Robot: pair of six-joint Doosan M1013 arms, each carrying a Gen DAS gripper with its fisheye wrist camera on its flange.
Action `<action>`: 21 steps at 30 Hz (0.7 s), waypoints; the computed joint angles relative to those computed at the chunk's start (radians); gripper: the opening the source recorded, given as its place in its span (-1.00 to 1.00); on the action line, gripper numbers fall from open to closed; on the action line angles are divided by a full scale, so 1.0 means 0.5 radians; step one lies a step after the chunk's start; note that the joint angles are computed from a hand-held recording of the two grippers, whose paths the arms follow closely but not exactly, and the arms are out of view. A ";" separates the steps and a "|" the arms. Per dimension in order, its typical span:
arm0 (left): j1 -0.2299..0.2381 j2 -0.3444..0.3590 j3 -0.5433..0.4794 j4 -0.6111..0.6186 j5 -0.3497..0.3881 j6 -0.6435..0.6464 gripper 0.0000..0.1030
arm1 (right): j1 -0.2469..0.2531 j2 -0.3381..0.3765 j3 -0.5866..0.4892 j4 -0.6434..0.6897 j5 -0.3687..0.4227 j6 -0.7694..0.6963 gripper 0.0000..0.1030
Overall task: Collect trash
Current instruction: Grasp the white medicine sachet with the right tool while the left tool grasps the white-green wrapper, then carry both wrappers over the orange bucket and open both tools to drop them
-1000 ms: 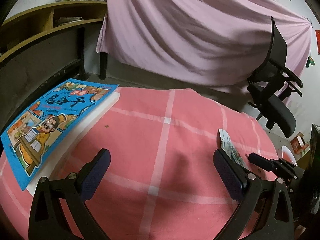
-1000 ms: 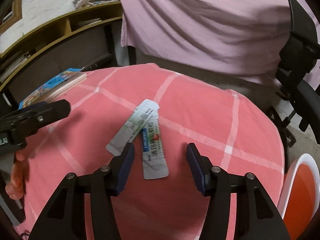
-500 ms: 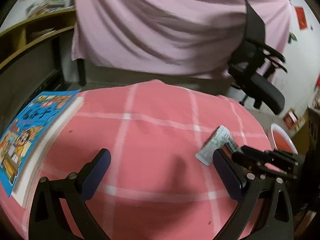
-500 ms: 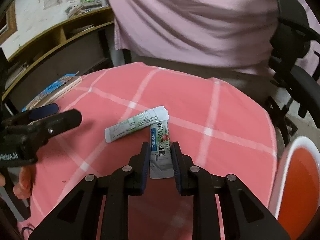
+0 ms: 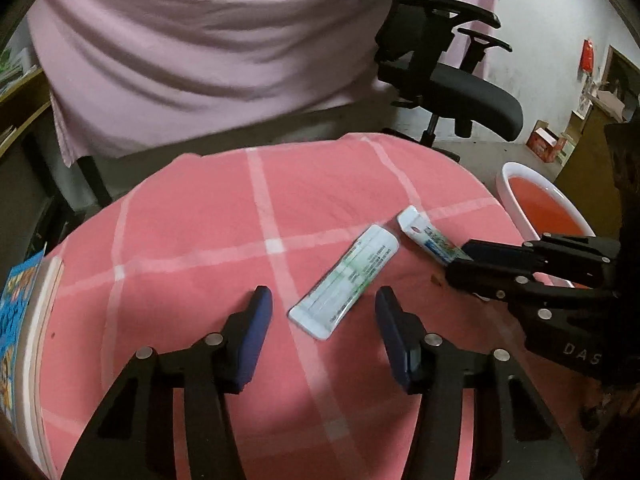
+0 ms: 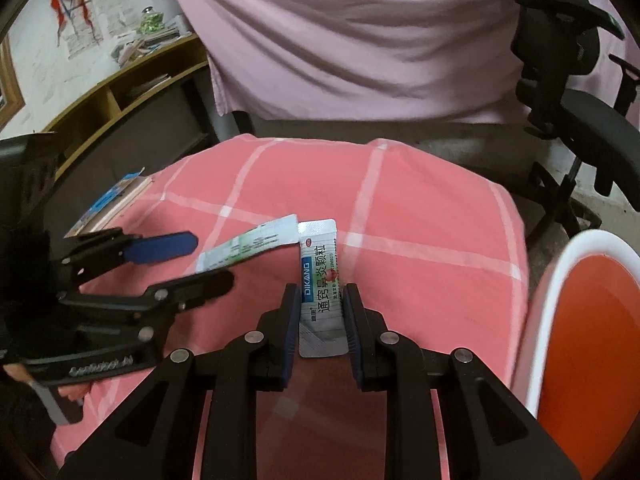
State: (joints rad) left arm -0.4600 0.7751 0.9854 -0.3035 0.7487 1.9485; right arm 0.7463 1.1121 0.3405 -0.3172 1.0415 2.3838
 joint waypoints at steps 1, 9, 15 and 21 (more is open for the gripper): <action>-0.003 0.004 -0.006 -0.009 0.008 0.007 -0.11 | -0.001 -0.019 0.037 -0.010 -0.013 0.023 -0.61; -0.010 0.009 -0.023 0.010 0.041 0.021 -0.50 | 0.001 -0.011 0.020 -0.037 0.026 0.019 -0.61; -0.034 -0.025 0.034 0.122 -0.041 -0.023 -0.63 | 0.005 -0.022 0.046 -0.077 0.017 0.039 -0.62; -0.035 -0.095 0.168 0.066 -0.276 -0.079 -0.65 | 0.050 -0.141 0.286 -0.416 -0.147 0.280 -0.62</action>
